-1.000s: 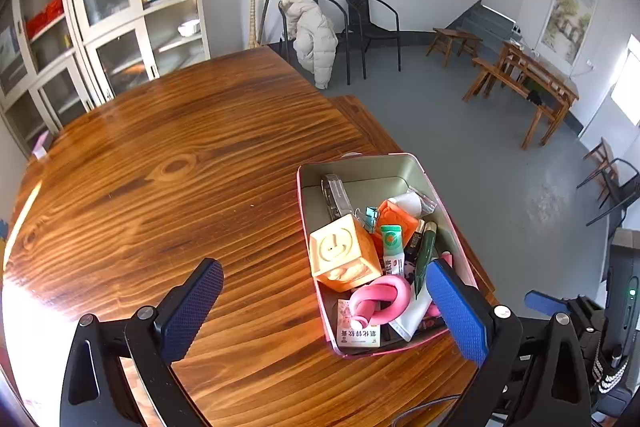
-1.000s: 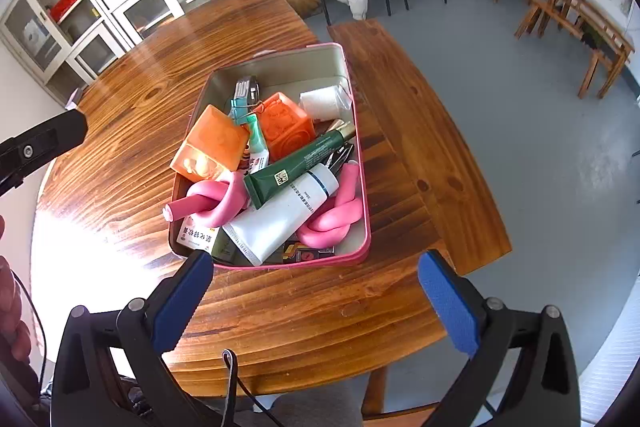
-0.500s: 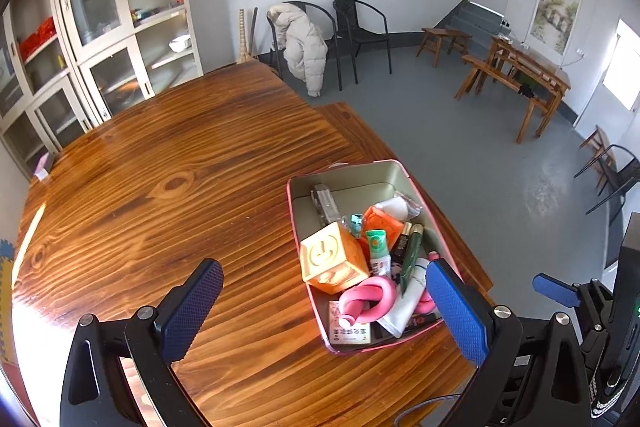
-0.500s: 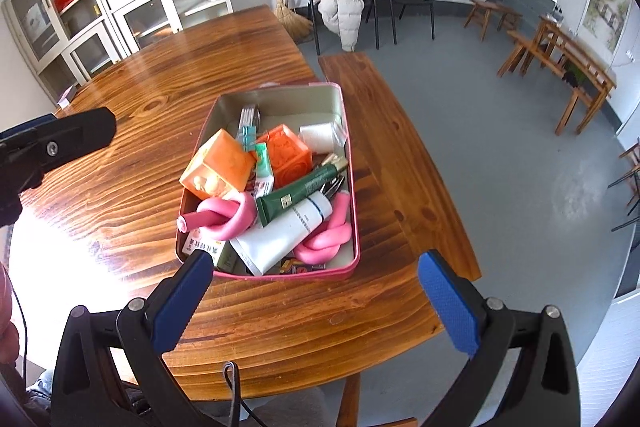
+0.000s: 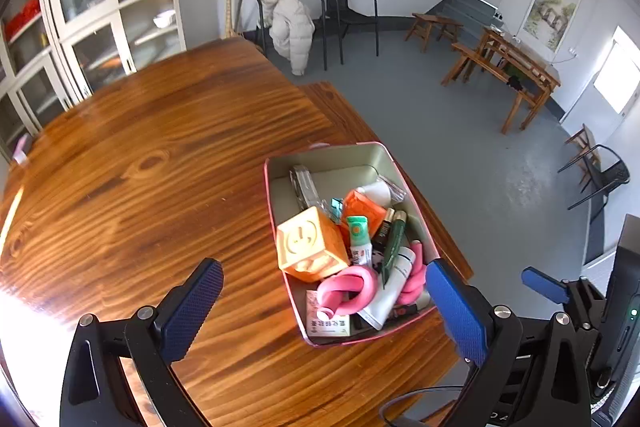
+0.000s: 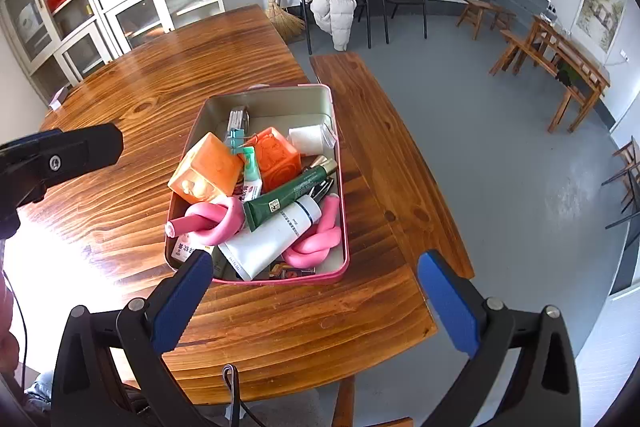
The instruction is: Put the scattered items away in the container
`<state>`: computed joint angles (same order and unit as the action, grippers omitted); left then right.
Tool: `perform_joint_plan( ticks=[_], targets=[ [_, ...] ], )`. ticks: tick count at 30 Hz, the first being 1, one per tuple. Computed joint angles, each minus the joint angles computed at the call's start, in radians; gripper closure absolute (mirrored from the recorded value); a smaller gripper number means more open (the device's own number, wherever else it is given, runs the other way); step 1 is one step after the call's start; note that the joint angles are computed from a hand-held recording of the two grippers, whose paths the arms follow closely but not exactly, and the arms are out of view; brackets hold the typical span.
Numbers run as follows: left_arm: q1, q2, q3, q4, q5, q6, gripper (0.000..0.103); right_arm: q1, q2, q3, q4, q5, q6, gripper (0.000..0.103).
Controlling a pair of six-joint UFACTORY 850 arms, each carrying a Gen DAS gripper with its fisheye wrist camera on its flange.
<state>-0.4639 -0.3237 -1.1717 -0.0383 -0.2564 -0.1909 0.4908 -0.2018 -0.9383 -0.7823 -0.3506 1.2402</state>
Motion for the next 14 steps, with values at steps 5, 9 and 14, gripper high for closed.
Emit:
perform_joint_plan(
  ticks=[5,9,14],
  targets=[
    [-0.004,-0.016,-0.012,0.030,-0.014,-0.022,0.001,-0.005,-0.007,0.001,0.021,-0.002,-0.006,0.000],
    [-0.008,-0.023,-0.014,0.056,-0.010,-0.028,0.001,-0.006,-0.013,-0.001,0.035,-0.005,-0.014,0.000],
    [-0.001,-0.008,0.010,0.107,0.025,-0.051,0.001,-0.006,-0.030,-0.012,0.078,0.000,-0.052,0.000]
  ],
)
